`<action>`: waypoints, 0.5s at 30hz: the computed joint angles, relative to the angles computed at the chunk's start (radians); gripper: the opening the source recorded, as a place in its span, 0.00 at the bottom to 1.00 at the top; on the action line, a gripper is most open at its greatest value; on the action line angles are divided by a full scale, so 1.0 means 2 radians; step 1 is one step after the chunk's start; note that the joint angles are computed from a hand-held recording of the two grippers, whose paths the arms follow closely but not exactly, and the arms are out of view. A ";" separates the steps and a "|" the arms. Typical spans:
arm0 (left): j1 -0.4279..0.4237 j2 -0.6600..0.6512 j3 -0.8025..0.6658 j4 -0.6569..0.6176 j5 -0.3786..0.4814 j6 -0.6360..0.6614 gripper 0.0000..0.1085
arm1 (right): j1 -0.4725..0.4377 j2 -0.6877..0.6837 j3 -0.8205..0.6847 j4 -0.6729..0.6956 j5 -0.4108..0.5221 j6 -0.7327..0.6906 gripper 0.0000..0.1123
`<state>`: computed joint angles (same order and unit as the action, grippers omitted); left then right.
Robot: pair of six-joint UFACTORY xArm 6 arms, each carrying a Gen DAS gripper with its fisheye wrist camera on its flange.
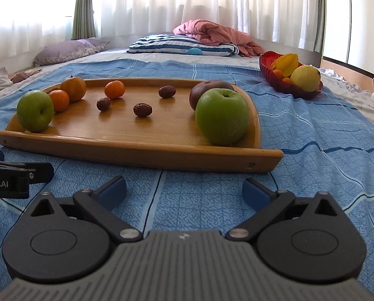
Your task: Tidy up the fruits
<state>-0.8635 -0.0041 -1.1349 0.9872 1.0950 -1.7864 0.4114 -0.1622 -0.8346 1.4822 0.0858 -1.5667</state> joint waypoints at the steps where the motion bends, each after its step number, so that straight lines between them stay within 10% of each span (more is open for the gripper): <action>1: 0.001 0.000 0.001 0.000 -0.003 0.000 0.95 | 0.000 0.000 0.000 0.002 0.000 -0.002 0.92; 15: 0.004 -0.006 0.013 0.008 -0.014 -0.008 0.95 | 0.004 0.003 -0.004 0.031 -0.007 -0.033 0.92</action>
<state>-0.8557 -0.0156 -1.1083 1.0026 1.0675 -1.8020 0.4198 -0.1558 -0.8434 1.5436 0.0710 -1.6329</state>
